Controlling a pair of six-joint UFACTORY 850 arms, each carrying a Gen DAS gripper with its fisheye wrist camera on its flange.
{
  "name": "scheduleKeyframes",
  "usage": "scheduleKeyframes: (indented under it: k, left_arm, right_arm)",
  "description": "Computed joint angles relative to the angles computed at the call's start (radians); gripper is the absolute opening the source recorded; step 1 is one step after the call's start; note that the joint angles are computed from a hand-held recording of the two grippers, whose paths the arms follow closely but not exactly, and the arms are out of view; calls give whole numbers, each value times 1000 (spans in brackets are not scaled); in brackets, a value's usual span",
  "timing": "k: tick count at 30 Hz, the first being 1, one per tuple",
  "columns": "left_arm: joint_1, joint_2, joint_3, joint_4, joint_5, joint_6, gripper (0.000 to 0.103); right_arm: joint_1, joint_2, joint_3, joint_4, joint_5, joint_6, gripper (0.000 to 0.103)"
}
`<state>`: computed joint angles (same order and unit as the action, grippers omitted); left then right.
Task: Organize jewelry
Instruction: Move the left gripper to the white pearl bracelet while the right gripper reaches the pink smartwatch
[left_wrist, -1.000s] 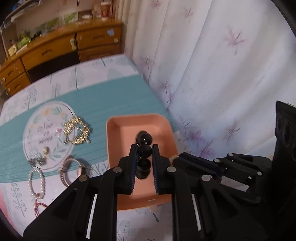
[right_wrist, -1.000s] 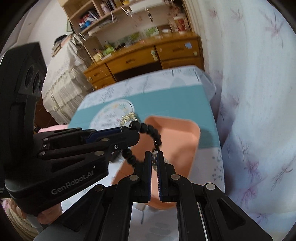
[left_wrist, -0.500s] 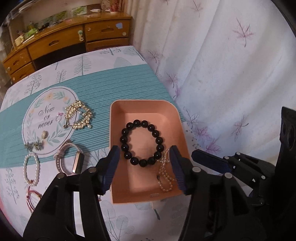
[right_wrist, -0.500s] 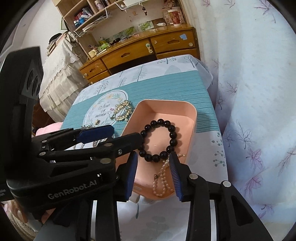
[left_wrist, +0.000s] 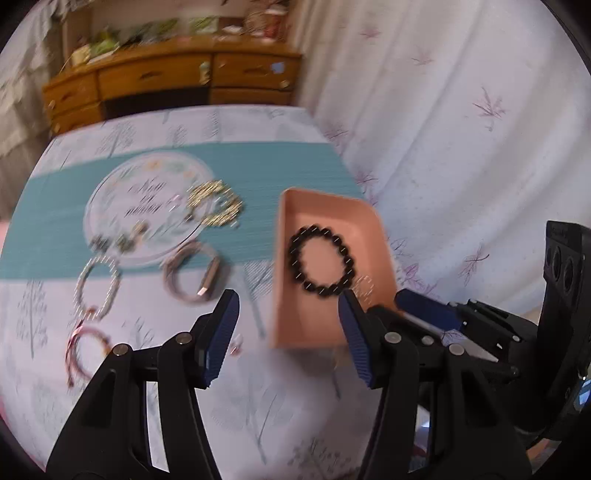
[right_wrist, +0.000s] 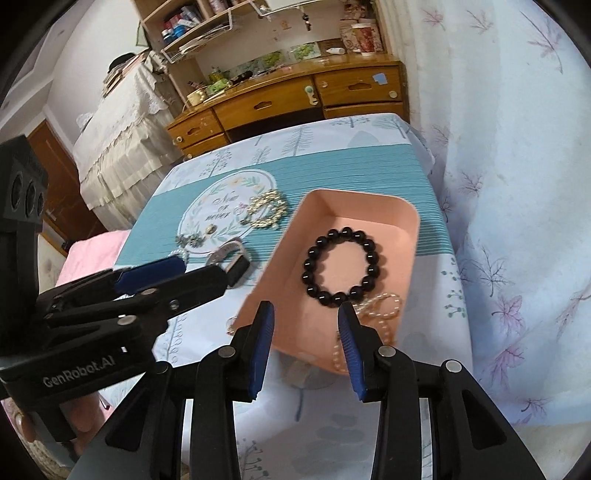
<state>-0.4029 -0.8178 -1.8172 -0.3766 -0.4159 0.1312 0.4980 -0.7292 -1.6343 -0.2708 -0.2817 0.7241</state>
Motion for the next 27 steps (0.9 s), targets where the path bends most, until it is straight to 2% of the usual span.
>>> scheduleKeyframes:
  k: [3, 9, 13, 16, 19, 23, 27]
  left_arm:
    - [24, 52, 72, 11, -10, -30, 53]
    - [61, 204, 285, 203, 122, -209, 53]
    - [92, 273, 377, 245, 170, -250, 53]
    - [112, 316, 435, 333, 204, -339, 53]
    - [140, 356, 487, 323, 237, -332, 53]
    - [167, 385, 525, 439, 247, -442, 53]
    - [205, 385, 532, 226, 230, -245, 53]
  right_arm:
    - [21, -1, -15, 33, -7, -31, 36]
    - [79, -8, -58, -91, -43, 76, 37]
    - [117, -20, -95, -153, -67, 127, 40]
    - [143, -38, -136, -170, -87, 140, 42]
    - [165, -62, -183, -161, -108, 127, 42]
    - [185, -94, -243, -139, -134, 99, 42]
    - [198, -130, -309, -112, -155, 63, 42]
